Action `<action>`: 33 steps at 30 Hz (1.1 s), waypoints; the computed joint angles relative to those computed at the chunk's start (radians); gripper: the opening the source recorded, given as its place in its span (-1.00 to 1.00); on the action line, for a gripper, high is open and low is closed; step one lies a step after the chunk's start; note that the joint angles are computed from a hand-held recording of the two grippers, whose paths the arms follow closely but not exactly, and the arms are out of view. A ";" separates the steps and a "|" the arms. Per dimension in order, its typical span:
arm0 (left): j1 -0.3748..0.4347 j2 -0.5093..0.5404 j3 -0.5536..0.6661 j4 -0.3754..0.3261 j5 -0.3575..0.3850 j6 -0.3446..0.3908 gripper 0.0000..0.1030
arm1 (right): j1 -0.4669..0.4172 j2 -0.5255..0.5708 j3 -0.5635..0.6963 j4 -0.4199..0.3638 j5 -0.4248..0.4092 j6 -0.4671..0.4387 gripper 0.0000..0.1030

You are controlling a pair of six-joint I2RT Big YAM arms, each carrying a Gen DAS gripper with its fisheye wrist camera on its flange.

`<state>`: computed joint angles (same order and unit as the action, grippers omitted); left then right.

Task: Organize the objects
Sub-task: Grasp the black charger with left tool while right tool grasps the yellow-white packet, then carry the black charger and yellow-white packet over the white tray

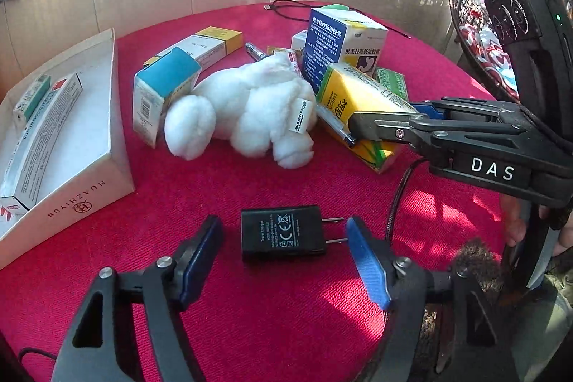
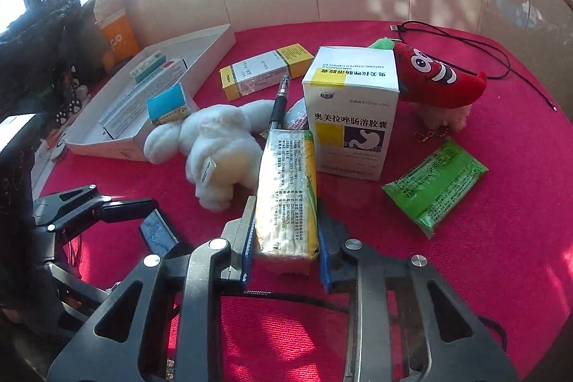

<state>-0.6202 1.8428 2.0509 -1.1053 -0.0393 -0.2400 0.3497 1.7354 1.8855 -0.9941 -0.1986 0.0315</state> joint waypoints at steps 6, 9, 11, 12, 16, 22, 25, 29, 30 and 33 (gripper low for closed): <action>0.004 -0.016 -0.026 0.027 0.006 -0.001 0.16 | -0.004 -0.008 -0.012 0.022 0.003 0.021 -0.51; 0.005 -0.026 -0.039 0.049 -0.001 -0.007 0.15 | -0.008 -0.017 -0.021 0.039 0.004 0.035 -0.52; 0.005 -0.030 -0.041 0.062 -0.009 -0.008 0.15 | -0.010 -0.026 -0.028 0.053 0.004 0.047 -0.52; 0.004 -0.034 -0.044 0.068 -0.015 -0.006 0.15 | -0.011 -0.031 -0.032 0.060 0.004 0.052 -0.52; -0.004 -0.047 -0.053 0.098 -0.038 0.013 0.15 | -0.015 -0.049 -0.042 0.084 0.004 0.066 -0.52; -0.008 -0.061 -0.062 0.133 -0.057 0.027 0.15 | -0.012 -0.065 -0.048 0.102 0.004 0.068 -0.52; -0.008 -0.070 -0.073 0.149 -0.065 0.021 0.15 | -0.011 -0.070 -0.049 0.108 0.002 0.068 -0.52; -0.007 -0.084 -0.088 0.172 -0.080 0.018 0.15 | -0.009 -0.078 -0.052 0.115 -0.003 0.066 -0.52; -0.007 -0.087 -0.089 0.177 -0.082 0.019 0.15 | -0.008 -0.079 -0.052 0.116 -0.005 0.065 -0.52; -0.009 -0.099 -0.097 0.195 -0.097 0.024 0.15 | -0.007 -0.085 -0.054 0.121 -0.010 0.066 -0.52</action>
<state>-0.6292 1.7441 1.9535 -0.9100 -0.1359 -0.2162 0.3426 1.6500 1.8312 -0.8726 -0.2091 0.0973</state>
